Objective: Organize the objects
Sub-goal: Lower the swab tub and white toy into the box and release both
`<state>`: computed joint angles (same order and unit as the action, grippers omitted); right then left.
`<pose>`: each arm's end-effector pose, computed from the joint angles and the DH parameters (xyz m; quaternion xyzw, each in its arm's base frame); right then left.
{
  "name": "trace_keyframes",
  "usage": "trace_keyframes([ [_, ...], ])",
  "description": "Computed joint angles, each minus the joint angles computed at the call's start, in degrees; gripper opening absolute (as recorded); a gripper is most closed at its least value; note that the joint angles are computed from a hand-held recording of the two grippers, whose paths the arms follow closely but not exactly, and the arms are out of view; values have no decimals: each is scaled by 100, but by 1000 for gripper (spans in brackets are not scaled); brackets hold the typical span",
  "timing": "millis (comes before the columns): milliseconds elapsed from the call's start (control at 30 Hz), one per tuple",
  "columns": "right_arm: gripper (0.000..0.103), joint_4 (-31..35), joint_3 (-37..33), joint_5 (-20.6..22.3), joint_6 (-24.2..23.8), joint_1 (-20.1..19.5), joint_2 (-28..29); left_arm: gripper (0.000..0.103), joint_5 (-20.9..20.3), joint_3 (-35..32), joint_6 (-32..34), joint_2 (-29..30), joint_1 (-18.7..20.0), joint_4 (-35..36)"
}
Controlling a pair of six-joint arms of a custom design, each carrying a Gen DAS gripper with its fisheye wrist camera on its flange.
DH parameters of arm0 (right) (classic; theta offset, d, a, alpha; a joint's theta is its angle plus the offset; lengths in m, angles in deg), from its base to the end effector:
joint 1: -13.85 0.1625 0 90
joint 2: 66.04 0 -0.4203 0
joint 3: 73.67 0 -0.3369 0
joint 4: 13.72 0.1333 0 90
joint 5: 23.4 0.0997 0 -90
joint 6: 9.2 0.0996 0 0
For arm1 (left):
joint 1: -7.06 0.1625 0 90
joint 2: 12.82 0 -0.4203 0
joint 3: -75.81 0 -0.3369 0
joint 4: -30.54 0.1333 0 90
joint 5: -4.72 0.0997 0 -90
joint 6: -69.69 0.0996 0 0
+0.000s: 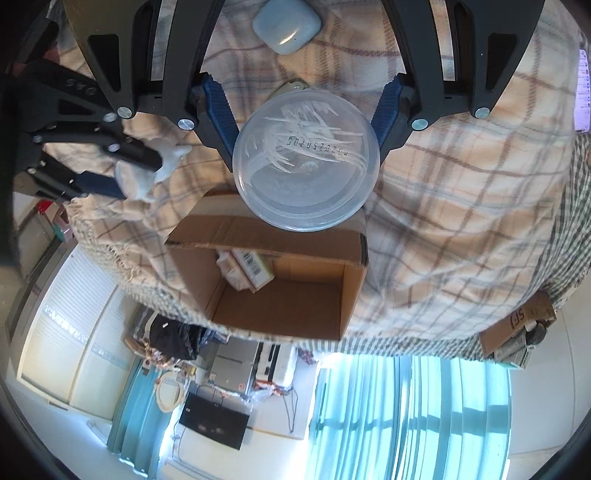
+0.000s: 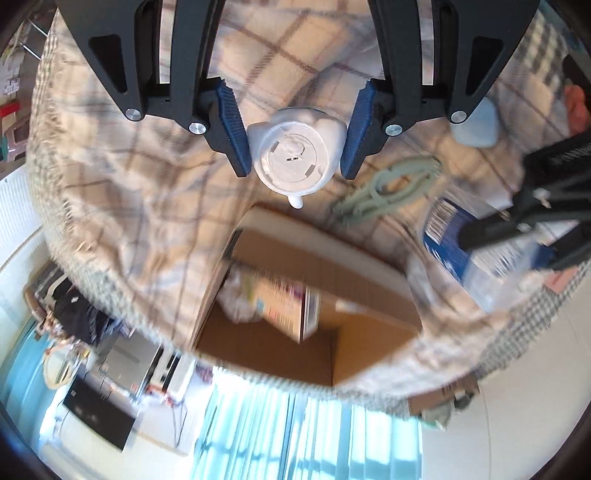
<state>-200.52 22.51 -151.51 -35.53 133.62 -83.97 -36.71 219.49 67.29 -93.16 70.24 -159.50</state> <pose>0.3543 -0.4747 -0.0805 0.3922 -0.8480 0.1619 0.3175 0.0317 -0.3982 0.2825 0.0564 0.8730 -0.3761 0.3054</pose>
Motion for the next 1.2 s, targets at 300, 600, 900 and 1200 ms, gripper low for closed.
trace_keyframes([
  [300, 50, -285, -490, 149, -296, 420, -174, 67, 17, -603, 466, -16, -198, 111],
  [600, 50, 315, -1991, 468, -348, 294, 230, 67, -329, -1956, 1282, 585, 154, 276],
  [900, 50, 1411, -4014, 522, -389, -18, 1109, 67, -586, -3352, 1817, 1433, 746, 592],
  [1200, 50, 2394, -5345, 564, -235, -405, 1862, 67, -785, -4049, 1931, 2041, 1230, 1096],
])
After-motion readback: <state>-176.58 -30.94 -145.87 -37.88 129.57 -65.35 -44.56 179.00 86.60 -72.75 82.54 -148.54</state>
